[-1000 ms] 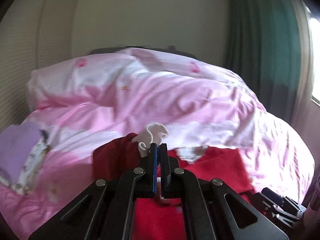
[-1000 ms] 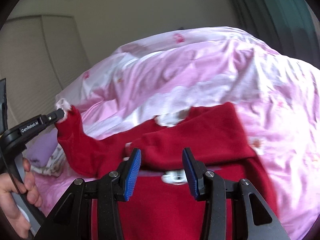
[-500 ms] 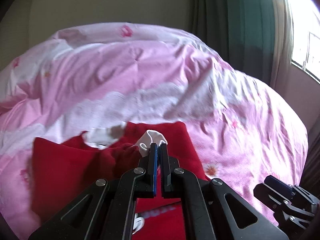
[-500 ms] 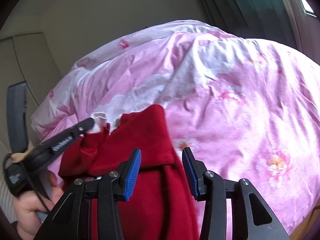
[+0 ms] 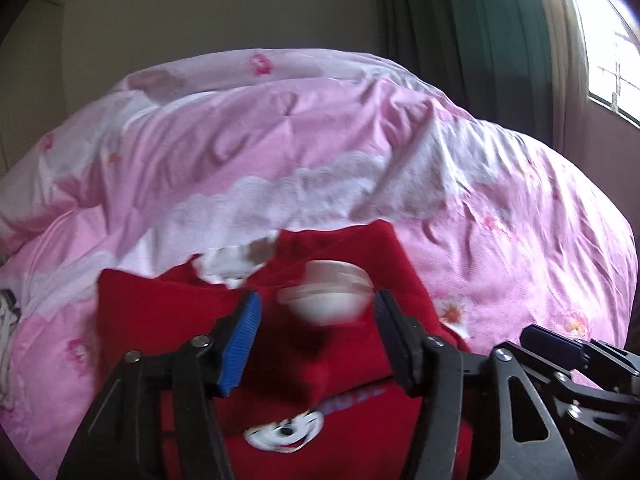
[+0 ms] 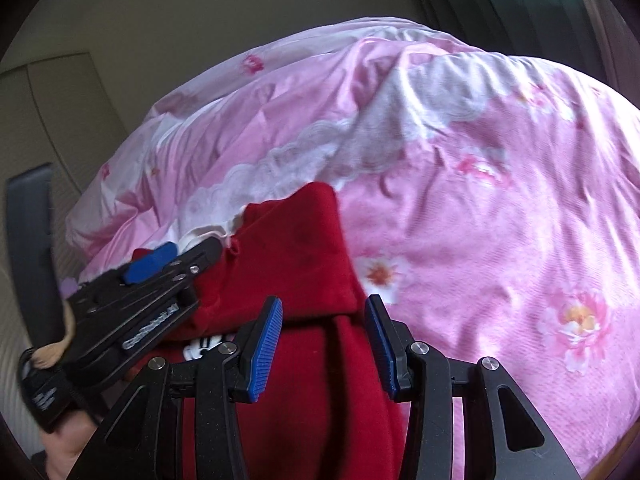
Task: Fold small clothes
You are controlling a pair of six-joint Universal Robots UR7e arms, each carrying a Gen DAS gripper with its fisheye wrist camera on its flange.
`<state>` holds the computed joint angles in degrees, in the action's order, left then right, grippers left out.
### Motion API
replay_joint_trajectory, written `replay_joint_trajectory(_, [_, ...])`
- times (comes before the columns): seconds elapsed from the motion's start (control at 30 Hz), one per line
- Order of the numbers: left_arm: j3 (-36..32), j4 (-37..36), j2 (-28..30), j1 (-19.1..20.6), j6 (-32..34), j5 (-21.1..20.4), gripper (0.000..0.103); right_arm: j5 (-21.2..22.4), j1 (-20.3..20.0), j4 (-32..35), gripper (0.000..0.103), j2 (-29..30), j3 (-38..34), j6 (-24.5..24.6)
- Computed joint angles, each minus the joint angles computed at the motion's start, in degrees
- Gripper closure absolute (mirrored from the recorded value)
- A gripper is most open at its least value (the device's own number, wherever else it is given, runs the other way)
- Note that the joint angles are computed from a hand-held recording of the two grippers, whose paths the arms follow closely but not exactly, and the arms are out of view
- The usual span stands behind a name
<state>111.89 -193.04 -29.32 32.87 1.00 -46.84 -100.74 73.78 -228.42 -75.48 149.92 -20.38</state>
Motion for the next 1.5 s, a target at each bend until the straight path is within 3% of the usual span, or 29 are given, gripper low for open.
replay_joint_trajectory(0.1, [3.63,-1.91,-3.31,0.62,-1.34,1.02,0.035,-1.43,2.31,0.09,0.060,1.77,-1.07,-0.09])
replay_joint_trajectory(0.3, [10.58,-4.43,-8.40,2.82,-2.88,6.04,0.033,-4.21,6.30,0.22,0.060,5.50,-3.23,-1.02])
replay_joint_trajectory(0.43, [15.38,-5.16,-12.16,6.29,-5.40,4.15,0.033,-5.61,8.17,2.19,0.060,7.83,-5.43,-0.18])
replay_joint_trajectory(0.63, [17.61,1.09,-14.48,9.75,-7.42,2.64,0.033,-6.48,10.78,1.23,0.060,11.06,-6.66,-0.43])
replay_joint_trajectory(0.8, [13.20,8.16,-12.84,11.01,-7.26,4.75,0.033,-7.18,11.71,1.16,0.060,12.96,-7.23,0.05])
replay_joint_trajectory(1.03, [8.75,7.70,-11.14,14.03,-6.39,7.46,0.033,-8.39,11.24,0.75,0.060,13.11,-7.86,-0.49])
replay_joint_trajectory(1.2, [8.98,5.57,-11.38,14.95,-5.83,7.82,0.032,-8.78,8.65,1.90,0.060,13.38,-10.41,-0.22])
replay_joint_trajectory(1.5, [9.60,2.14,-11.37,15.86,-5.62,6.58,0.032,-1.74,4.06,10.46,0.060,12.18,-14.13,2.73])
